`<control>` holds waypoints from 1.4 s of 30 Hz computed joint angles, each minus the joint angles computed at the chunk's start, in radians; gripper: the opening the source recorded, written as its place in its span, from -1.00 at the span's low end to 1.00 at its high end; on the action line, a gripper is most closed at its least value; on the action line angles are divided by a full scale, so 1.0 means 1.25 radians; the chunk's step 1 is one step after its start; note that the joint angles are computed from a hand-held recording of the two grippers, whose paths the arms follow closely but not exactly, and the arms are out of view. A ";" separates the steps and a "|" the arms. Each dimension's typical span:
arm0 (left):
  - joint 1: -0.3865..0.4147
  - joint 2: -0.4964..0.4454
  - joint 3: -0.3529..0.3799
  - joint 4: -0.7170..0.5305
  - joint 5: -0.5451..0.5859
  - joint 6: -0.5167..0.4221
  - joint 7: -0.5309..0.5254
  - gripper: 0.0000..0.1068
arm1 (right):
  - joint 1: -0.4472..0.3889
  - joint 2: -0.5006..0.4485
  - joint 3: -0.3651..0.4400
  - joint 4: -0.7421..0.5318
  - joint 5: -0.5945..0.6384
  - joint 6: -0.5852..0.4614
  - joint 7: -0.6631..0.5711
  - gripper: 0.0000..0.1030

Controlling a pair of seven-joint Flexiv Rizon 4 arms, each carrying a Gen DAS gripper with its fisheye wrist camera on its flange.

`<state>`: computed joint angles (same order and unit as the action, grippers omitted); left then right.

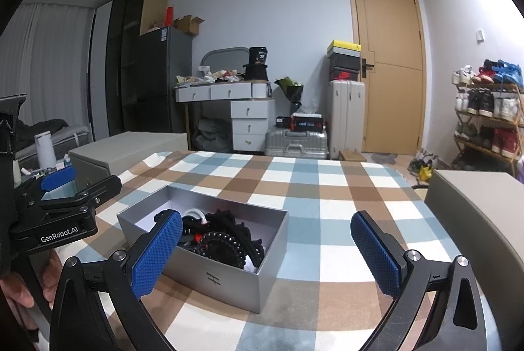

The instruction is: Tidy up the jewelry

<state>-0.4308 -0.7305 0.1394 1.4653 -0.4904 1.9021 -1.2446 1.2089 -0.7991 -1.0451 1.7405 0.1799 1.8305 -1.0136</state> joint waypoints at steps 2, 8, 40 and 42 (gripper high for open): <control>-0.003 0.002 0.003 0.001 -0.001 -0.001 -0.001 0.90 | 0.001 0.000 -0.001 0.000 0.000 0.000 0.000 1.00; -0.001 0.000 0.002 -0.001 0.002 -0.001 -0.002 0.90 | 0.000 0.000 -0.001 0.000 0.000 0.000 0.000 1.00; 0.001 0.005 -0.001 0.004 0.012 -0.004 -0.009 0.90 | 0.000 0.001 0.000 0.000 0.000 0.000 -0.001 1.00; 0.002 0.004 -0.001 0.003 0.012 -0.004 -0.009 0.90 | 0.002 0.000 -0.003 0.001 0.001 -0.002 0.001 1.00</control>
<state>-0.4284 -0.7250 0.1377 1.4691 -0.4751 1.8975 -1.2554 1.2120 -0.7993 -1.0493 1.7418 0.1818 1.8279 -1.0120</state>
